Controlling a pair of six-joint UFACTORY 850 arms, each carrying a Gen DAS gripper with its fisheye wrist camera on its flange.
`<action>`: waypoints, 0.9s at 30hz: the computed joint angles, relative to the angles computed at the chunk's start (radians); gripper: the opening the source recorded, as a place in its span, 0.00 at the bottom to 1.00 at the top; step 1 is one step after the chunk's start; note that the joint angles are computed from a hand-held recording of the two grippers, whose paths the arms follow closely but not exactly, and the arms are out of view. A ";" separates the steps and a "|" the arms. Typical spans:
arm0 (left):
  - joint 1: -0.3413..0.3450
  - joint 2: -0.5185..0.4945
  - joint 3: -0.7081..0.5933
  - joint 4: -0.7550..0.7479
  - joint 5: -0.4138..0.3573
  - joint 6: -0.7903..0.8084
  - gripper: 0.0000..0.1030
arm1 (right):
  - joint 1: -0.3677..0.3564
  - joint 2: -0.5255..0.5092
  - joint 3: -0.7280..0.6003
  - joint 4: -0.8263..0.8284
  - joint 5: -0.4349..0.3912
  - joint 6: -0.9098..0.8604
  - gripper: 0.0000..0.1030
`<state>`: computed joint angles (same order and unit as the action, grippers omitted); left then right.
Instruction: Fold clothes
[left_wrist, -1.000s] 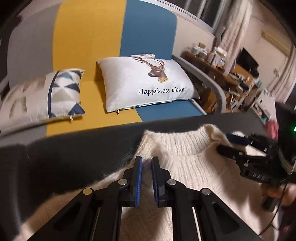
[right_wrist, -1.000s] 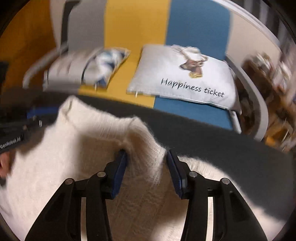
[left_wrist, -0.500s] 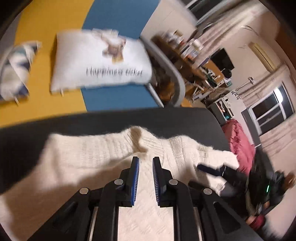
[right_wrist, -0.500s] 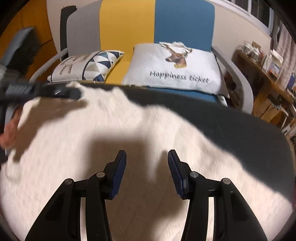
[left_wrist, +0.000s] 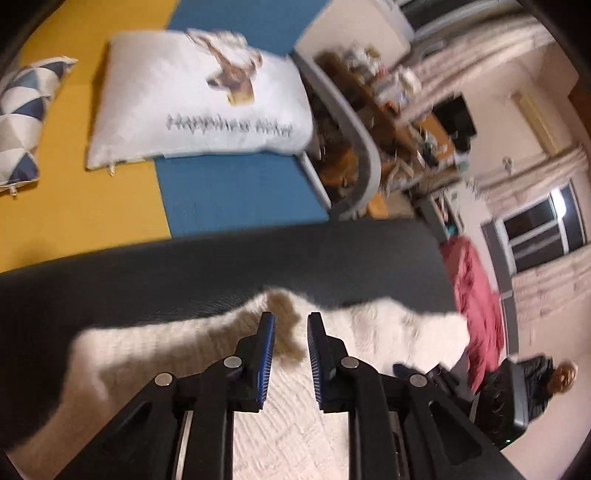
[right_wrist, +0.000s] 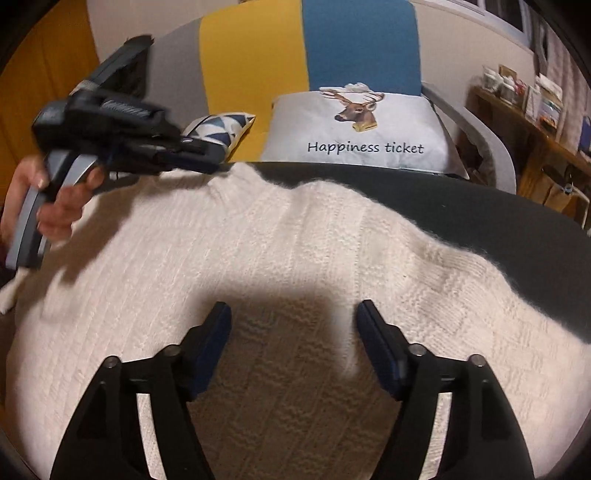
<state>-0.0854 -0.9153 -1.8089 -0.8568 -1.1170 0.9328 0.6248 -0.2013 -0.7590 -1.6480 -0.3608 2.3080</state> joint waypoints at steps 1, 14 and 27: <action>-0.005 -0.013 -0.016 0.016 -0.026 -0.001 0.17 | 0.002 0.000 0.002 -0.006 0.000 0.004 0.77; -0.019 0.098 0.163 -0.143 0.147 0.299 0.02 | 0.027 0.005 0.001 0.043 -0.062 -0.036 0.79; -0.019 0.121 0.185 -0.104 0.239 0.188 0.12 | 0.027 -0.042 -0.034 0.197 -0.049 -0.228 0.80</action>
<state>-0.1048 -0.7947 -1.6237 -0.9611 -0.8776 1.1208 0.6521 -0.2437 -0.7934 -1.4510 -0.4095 2.0803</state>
